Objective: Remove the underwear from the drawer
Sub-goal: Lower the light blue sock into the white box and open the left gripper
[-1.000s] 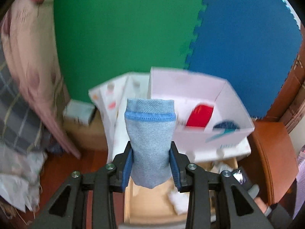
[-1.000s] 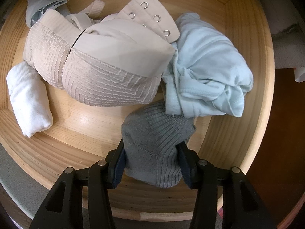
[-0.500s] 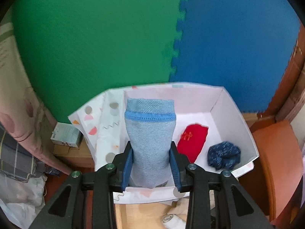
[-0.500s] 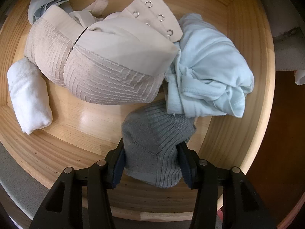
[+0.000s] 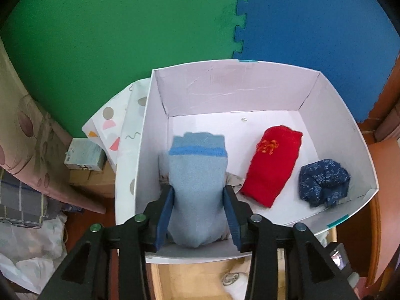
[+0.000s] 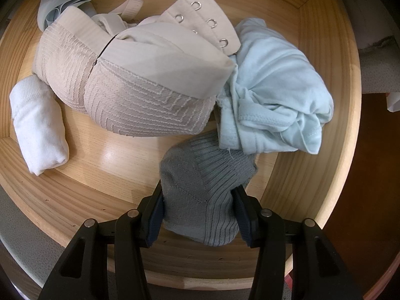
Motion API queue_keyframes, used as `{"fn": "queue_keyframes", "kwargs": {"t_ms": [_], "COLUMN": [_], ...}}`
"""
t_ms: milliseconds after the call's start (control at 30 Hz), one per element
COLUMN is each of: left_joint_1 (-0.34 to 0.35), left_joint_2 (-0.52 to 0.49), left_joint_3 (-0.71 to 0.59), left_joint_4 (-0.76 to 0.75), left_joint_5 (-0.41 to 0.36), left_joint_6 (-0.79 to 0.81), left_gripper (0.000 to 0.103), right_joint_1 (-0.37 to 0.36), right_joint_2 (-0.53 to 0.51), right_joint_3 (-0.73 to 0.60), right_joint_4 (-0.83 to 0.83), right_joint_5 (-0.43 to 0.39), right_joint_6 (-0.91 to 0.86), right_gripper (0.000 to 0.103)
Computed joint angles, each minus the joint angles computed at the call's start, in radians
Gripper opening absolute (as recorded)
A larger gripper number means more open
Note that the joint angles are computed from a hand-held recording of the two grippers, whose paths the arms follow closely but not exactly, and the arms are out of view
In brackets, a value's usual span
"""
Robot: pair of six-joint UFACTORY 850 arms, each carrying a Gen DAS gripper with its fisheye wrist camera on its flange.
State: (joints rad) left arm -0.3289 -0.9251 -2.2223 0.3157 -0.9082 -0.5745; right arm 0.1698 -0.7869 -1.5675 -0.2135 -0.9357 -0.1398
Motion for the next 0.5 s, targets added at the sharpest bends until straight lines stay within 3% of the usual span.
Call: {"fn": "queue_keyframes", "kwargs": {"t_ms": [133, 333, 500], "left_joint_1": [-0.002, -0.013, -0.033], "left_joint_2": [0.023, 0.131, 0.292], "left_joint_3": [0.03, 0.172, 0.41], "left_joint_4": [-0.012, 0.044, 0.136], "left_joint_5": [0.022, 0.124, 0.255], "left_joint_6": [0.009, -0.054, -0.188], "left_gripper": [0.054, 0.054, 0.055], "right_joint_1": [0.0, 0.003, 0.003], "right_joint_2": [-0.001, -0.002, -0.003], "right_joint_3": [-0.002, 0.0, -0.002], "right_joint_4": [0.0, -0.001, -0.001], "right_joint_5": [-0.001, 0.0, 0.0], "right_joint_6": [-0.001, 0.002, 0.001], "right_gripper": [0.047, 0.048, 0.048]}}
